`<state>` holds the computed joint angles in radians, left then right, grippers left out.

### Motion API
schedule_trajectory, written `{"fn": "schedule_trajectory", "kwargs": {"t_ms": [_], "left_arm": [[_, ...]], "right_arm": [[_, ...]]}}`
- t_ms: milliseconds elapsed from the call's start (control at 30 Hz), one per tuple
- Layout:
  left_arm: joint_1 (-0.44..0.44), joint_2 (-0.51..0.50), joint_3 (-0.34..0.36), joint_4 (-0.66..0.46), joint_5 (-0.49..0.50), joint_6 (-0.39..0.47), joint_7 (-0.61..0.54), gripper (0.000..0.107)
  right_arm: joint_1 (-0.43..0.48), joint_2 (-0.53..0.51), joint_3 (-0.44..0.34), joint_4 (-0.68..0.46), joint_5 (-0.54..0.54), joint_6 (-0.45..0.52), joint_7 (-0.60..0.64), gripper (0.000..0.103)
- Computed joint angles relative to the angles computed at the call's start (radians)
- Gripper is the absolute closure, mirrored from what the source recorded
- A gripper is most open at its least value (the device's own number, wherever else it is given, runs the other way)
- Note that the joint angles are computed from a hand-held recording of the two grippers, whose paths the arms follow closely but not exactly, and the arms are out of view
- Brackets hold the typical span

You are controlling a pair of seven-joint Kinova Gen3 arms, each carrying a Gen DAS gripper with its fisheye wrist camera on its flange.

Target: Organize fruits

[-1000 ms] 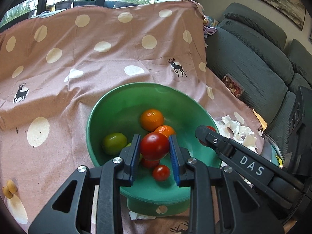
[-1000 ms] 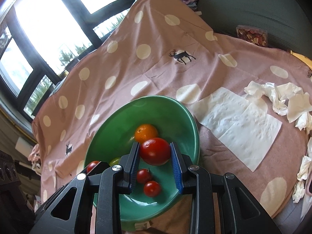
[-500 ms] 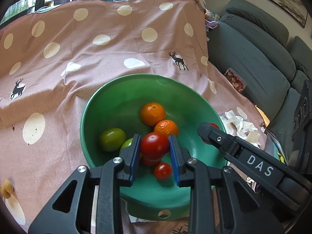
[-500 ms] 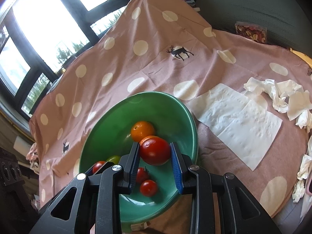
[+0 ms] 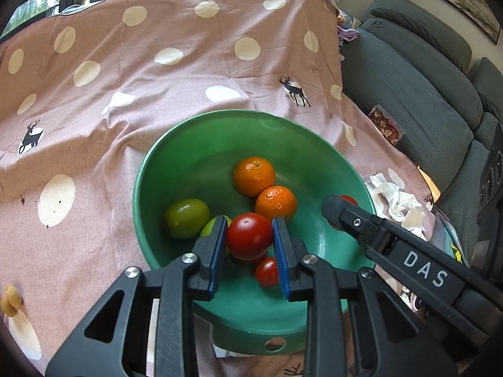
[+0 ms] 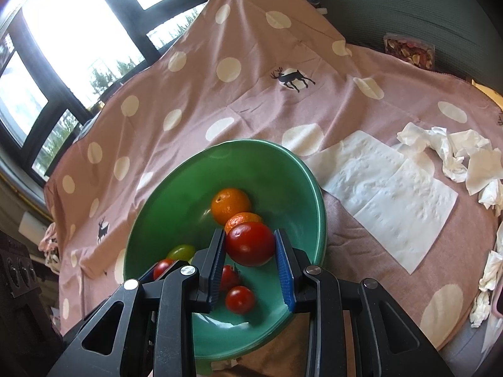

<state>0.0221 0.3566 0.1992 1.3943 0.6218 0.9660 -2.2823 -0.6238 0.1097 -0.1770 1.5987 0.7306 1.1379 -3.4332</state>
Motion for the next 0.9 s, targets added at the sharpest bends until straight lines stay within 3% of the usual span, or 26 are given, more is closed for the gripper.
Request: {"fn": "schedule_trajectory", "kwargs": {"t_ms": [167, 500, 633, 900], "left_arm": [[-0.008, -0.021, -0.005, 0.017, 0.01, -0.017, -0.009, 0.06], [-0.063, -0.094, -0.047, 0.057, 0.035, -0.042, -0.017, 0.039], [-0.103, -0.124, -0.083, 0.063, 0.03, -0.038, -0.006, 0.036], [-0.165, -0.164, -0.166, 0.093, -0.081, -0.116, 0.121, 0.035]], "right_arm": [[-0.004, 0.006, 0.001, -0.01, 0.003, 0.017, 0.008, 0.07], [-0.043, 0.033, -0.005, -0.077, 0.041, 0.095, 0.051, 0.062], [-0.074, 0.051, -0.001, -0.113, 0.07, 0.121, 0.071, 0.056], [-0.111, 0.106, 0.014, -0.21, 0.071, 0.079, 0.199, 0.055]]}}
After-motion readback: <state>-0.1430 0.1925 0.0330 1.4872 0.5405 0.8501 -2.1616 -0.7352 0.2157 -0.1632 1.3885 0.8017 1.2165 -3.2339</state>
